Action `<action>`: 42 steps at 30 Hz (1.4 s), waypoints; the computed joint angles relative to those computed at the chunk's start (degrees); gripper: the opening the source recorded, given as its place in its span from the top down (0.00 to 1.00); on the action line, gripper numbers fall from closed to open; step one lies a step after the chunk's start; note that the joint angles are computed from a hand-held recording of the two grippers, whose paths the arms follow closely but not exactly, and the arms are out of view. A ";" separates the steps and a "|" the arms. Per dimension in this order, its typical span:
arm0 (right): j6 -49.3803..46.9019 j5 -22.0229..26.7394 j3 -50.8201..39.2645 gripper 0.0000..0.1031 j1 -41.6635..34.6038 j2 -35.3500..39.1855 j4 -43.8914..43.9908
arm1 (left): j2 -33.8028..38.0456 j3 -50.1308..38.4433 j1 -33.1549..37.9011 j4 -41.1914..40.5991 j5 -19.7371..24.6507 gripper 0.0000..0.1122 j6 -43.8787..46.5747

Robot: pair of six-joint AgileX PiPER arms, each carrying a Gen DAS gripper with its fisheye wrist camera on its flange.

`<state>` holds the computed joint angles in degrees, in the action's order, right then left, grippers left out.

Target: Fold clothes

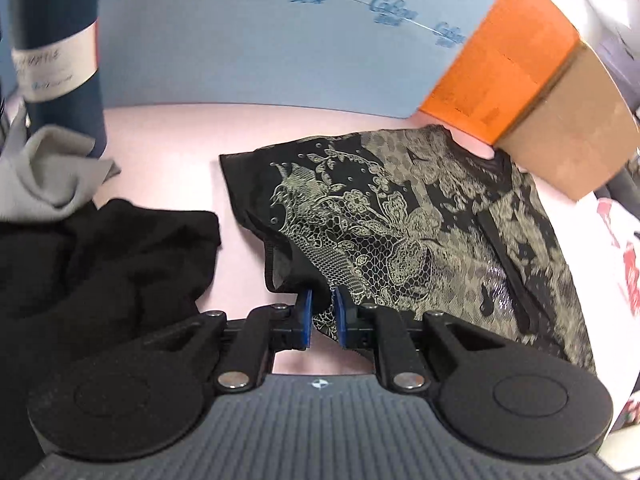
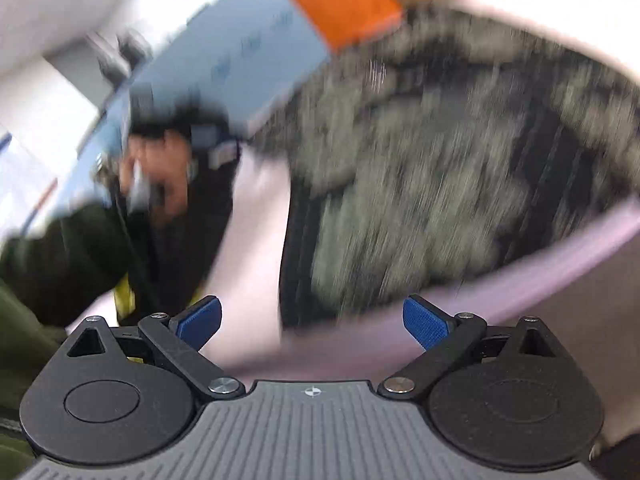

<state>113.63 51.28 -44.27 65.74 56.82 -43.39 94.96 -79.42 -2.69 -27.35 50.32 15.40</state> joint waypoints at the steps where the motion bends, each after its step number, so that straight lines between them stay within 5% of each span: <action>1: 2.57 -0.04 -0.03 0.08 1.50 1.90 -1.83 | 0.24 -0.39 -0.61 0.93 -0.01 0.90 -0.29; 5: -7.27 4.06 -3.69 0.08 4.80 10.21 -7.17 | 0.74 -1.03 -3.09 4.79 -0.15 0.90 -2.18; 10: -21.32 3.47 -5.20 0.09 3.82 16.58 -14.82 | 0.95 -0.65 -6.00 10.73 -1.62 0.90 -7.15; 13: -28.82 3.87 -6.19 0.49 2.98 20.38 -15.06 | 1.42 -0.95 -6.54 12.55 -1.29 0.90 -9.64; 16: -28.83 4.50 -4.57 0.50 4.57 20.65 -17.56 | 1.63 -1.04 -6.35 13.21 -1.13 0.90 -10.29; 21: -26.01 -0.80 -3.51 0.82 1.05 16.08 -12.30 | 1.28 -0.25 -6.36 13.17 -2.39 0.90 -10.14; 22: -23.09 -1.86 -3.15 0.98 -0.36 14.05 -10.52 | 1.08 -0.22 -6.48 13.36 -2.58 0.90 -10.35; 25: -13.89 -6.31 0.64 0.98 -5.59 7.00 -8.32 | 0.36 -0.35 -7.06 13.76 -3.08 0.90 -11.03; 30: -5.00 -5.62 3.97 0.98 -8.31 -0.58 -10.50 | -0.40 -2.10 -9.03 15.25 -3.78 0.90 -12.07; 37: -0.51 1.34 5.35 0.98 -6.88 -7.70 -12.49 | 3.22 -13.73 -12.98 14.80 -0.35 0.90 -14.45; 42: 6.29 13.43 6.70 0.98 0.39 -11.99 -16.49 | 10.44 -30.89 -20.16 15.77 4.82 0.90 -15.59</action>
<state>119.91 64.71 -37.57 66.12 44.83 -59.88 105.41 -110.31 -22.84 -11.58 55.15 -0.18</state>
